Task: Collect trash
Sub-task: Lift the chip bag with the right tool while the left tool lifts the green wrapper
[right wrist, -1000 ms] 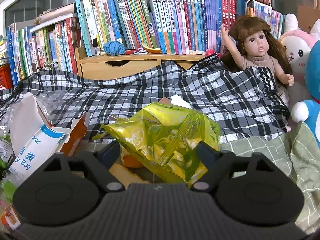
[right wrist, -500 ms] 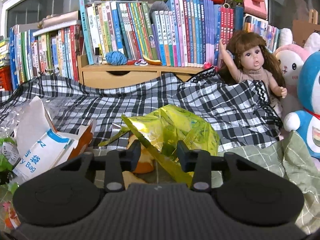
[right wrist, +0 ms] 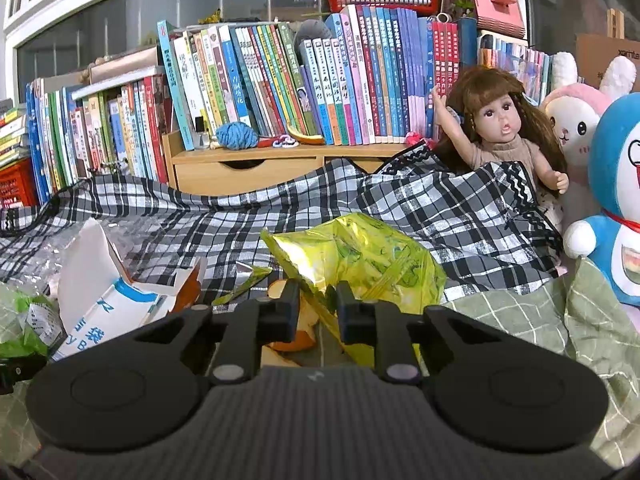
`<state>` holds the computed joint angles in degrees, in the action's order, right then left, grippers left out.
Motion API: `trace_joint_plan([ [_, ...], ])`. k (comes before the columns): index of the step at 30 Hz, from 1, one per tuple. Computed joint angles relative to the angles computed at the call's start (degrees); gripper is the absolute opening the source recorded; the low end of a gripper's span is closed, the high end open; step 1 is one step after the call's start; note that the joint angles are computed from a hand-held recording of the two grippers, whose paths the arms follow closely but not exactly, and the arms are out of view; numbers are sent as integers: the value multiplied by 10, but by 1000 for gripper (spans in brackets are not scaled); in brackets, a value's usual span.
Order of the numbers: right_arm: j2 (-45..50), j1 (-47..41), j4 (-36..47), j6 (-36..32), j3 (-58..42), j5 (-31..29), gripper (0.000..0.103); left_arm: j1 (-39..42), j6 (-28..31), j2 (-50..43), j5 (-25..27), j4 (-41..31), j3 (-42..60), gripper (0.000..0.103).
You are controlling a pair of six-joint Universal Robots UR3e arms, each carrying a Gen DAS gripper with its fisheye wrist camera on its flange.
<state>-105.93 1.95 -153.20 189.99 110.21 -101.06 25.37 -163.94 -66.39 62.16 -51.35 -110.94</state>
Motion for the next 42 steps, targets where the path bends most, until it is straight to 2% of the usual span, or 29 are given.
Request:
trace_joint_plan([
  [5,-26,-17,8,0,7,28,18,25,6,24,-28,-14,-8,36],
  [9,-36,-27,12,-3,13,38,20,50,15,47,-56,-28,-16,36],
  [10,-38,-31,12,-3,16,42,25,53,19,49,-59,-28,-17,37],
  [12,-36,-33,11,-2,23,43,46,52,23,52,-60,-19,-23,38],
  [13,-34,-35,8,-4,27,45,50,46,21,50,-54,-6,-27,42],
  [14,-30,-32,4,-3,30,38,60,41,20,48,-48,3,-30,45],
  [15,-24,-29,-1,-2,32,31,66,34,16,46,-40,14,-33,52],
  [19,-1,-27,-10,-1,38,13,70,2,3,32,-8,91,-58,82],
  [24,11,-32,-37,-6,53,17,76,-41,-3,0,43,165,-75,87],
  [26,13,-31,-44,-16,54,23,76,-48,-3,-9,49,179,-80,87],
  [27,14,-31,-46,-21,54,25,76,-48,-2,-11,47,180,-81,83],
  [29,16,-29,-54,-28,56,30,68,-43,2,-12,37,172,-82,69],
  [31,18,-26,-60,-31,55,32,55,-34,2,-7,21,163,-85,48],
  [33,20,-21,-64,-31,53,30,34,-28,2,-2,13,157,-86,45],
  [35,24,-10,-66,-29,46,17,23,-21,2,6,4,158,-90,43],
  [37,27,2,-74,-29,44,3,15,-13,4,20,-8,163,-99,39],
  [42,9,8,-91,-27,46,13,8,27,16,80,-65,176,-129,36],
])
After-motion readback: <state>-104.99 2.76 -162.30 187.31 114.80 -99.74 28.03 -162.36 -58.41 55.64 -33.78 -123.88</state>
